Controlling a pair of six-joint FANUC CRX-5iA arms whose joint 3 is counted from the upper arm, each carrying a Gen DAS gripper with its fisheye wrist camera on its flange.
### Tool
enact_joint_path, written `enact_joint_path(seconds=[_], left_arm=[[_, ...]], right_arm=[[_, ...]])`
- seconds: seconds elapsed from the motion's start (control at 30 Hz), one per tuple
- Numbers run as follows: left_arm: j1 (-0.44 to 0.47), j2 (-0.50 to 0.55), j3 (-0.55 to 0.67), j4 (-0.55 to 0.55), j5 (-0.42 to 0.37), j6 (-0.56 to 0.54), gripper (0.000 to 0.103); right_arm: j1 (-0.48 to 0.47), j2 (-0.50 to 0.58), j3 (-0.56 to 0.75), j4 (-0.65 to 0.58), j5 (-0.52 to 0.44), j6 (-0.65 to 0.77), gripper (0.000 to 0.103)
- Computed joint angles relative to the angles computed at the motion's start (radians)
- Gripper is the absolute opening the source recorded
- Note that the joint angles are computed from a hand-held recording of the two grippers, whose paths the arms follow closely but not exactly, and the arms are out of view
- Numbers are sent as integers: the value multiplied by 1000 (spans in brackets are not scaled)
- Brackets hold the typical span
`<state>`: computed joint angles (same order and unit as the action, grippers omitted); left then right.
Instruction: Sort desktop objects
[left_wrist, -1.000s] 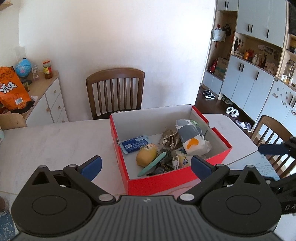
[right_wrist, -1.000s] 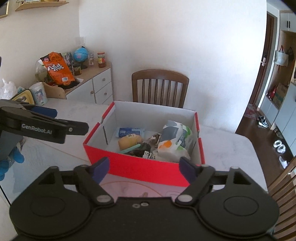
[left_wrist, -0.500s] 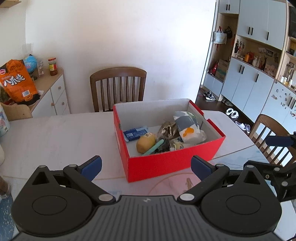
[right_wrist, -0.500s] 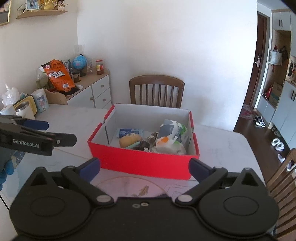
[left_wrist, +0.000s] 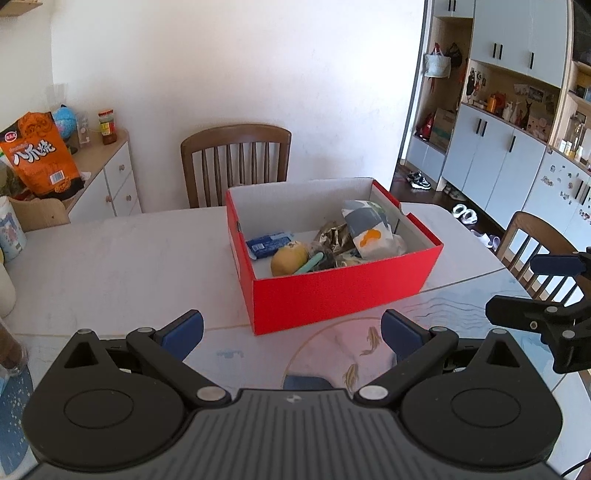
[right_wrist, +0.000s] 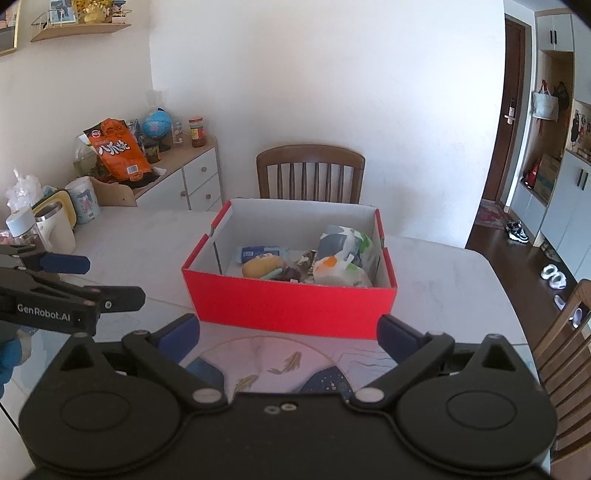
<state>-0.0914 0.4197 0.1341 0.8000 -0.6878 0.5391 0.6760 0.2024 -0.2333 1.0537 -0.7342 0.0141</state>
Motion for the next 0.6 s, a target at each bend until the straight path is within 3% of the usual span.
enact_joint_path(seconds=[0.6], left_arm=[[4,9,2,4,-19,-4,103]], right_arm=[[7,5,4,-12,-25,0,103]])
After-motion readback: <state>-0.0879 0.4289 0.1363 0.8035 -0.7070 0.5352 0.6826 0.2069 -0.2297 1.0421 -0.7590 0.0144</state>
